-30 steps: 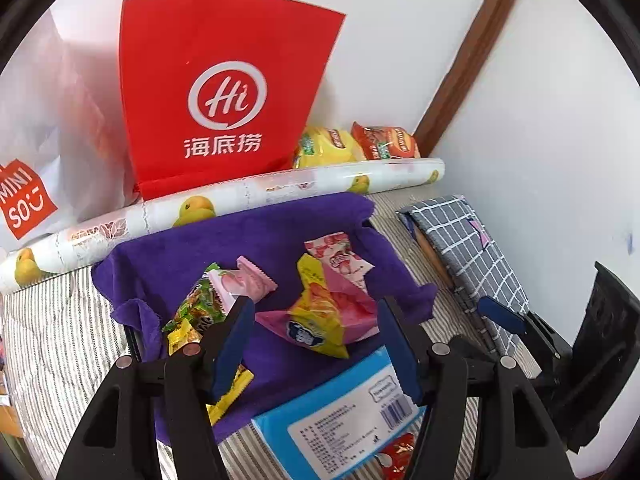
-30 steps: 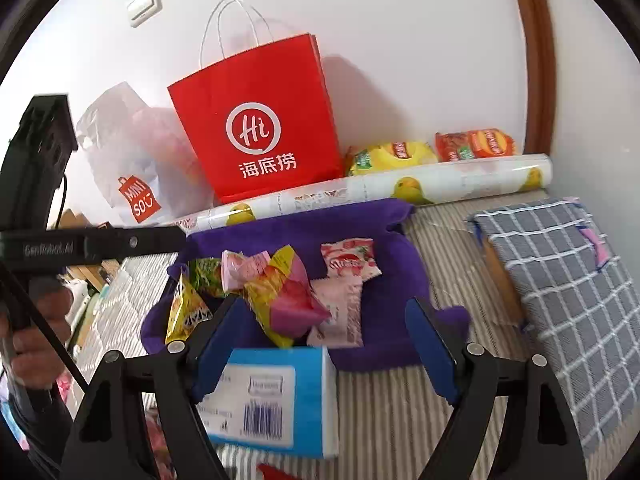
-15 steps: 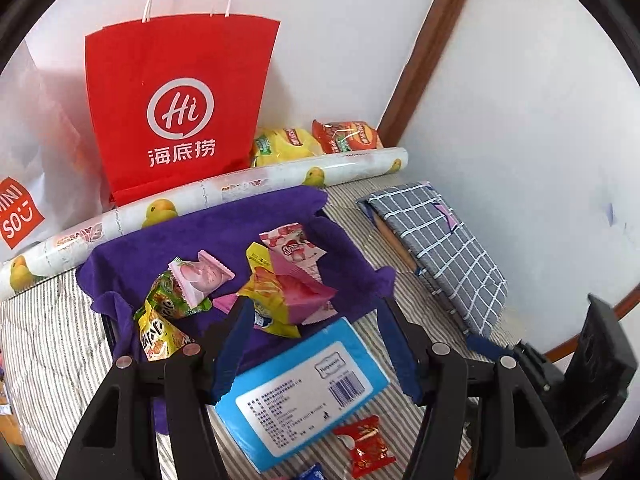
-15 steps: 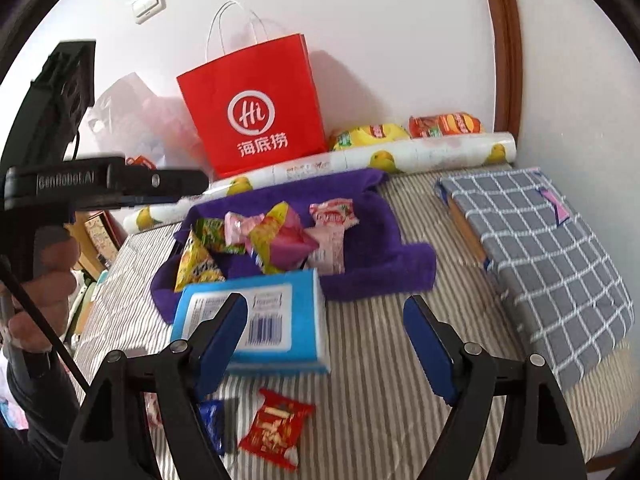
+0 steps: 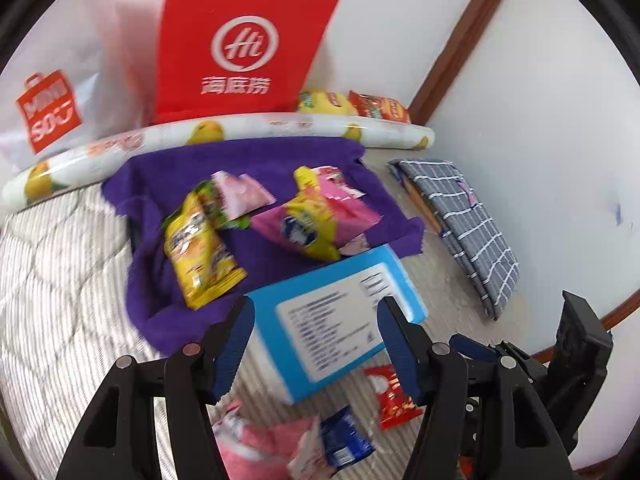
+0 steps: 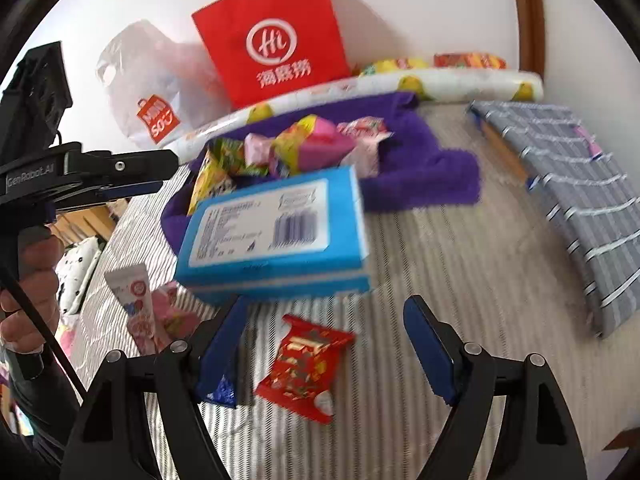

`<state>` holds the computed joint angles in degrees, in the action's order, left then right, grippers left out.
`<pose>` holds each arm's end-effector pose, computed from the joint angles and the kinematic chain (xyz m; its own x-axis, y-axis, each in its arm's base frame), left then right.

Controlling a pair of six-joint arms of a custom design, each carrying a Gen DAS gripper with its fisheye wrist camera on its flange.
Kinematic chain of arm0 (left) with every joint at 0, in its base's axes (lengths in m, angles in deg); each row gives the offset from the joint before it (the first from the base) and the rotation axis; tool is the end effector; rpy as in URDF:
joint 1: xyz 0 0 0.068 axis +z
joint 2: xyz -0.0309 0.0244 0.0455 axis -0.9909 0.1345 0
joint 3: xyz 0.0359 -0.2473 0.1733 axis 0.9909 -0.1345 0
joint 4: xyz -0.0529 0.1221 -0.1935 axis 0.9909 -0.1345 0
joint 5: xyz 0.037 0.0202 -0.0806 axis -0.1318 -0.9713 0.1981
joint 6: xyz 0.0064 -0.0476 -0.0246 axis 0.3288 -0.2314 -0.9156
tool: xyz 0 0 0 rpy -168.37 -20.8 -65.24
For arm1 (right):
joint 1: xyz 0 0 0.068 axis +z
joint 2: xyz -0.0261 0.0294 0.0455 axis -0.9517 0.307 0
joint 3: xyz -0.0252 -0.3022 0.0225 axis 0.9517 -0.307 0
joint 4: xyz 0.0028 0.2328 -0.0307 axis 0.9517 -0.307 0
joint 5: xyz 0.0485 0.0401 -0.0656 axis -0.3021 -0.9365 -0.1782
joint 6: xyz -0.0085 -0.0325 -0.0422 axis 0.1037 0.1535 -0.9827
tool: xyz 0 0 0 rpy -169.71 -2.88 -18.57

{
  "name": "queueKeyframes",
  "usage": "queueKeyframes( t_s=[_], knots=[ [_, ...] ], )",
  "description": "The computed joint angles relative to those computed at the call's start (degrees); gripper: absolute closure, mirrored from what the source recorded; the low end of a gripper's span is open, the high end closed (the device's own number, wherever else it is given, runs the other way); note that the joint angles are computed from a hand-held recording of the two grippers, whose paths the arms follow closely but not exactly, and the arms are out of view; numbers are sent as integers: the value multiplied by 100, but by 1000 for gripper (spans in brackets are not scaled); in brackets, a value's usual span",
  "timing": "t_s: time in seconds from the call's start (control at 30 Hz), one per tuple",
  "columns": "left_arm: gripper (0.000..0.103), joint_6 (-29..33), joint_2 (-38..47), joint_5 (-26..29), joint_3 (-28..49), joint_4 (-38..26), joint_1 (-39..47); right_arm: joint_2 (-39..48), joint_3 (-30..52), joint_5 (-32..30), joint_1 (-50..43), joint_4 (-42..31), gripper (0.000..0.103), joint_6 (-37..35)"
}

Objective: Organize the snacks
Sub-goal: 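Move both open tools back toward the snacks beside the tissue box, then grasp the red gold-lettered snack packet with the right tool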

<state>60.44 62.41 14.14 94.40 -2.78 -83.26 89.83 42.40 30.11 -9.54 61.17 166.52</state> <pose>0.2925 -0.0256 0.2046 -0.7525 0.3964 -0.5260 0.6133 0.7129 -0.3401 0.1147 0.1789 0.1295 -0.7213 0.3805 -0.5787 0.2617 0.9233 0.2810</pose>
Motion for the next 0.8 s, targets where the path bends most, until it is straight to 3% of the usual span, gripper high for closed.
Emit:
queueKeyframes(
  t_s=[0.2,0.57,0.73,0.8],
  knots=[
    [41,334,-86,133,-97,-92,423,571,80,-288,35,600,22,10],
    [41,696,-257,334,-350,-163,687,1500,390,-587,92,831,22,133],
    [41,794,-290,374,-416,-182,787,1640,609,-390,179,526,23,221],
    [41,821,-270,391,-409,-211,845,1716,781,-284,217,227,31,288]
  ],
)
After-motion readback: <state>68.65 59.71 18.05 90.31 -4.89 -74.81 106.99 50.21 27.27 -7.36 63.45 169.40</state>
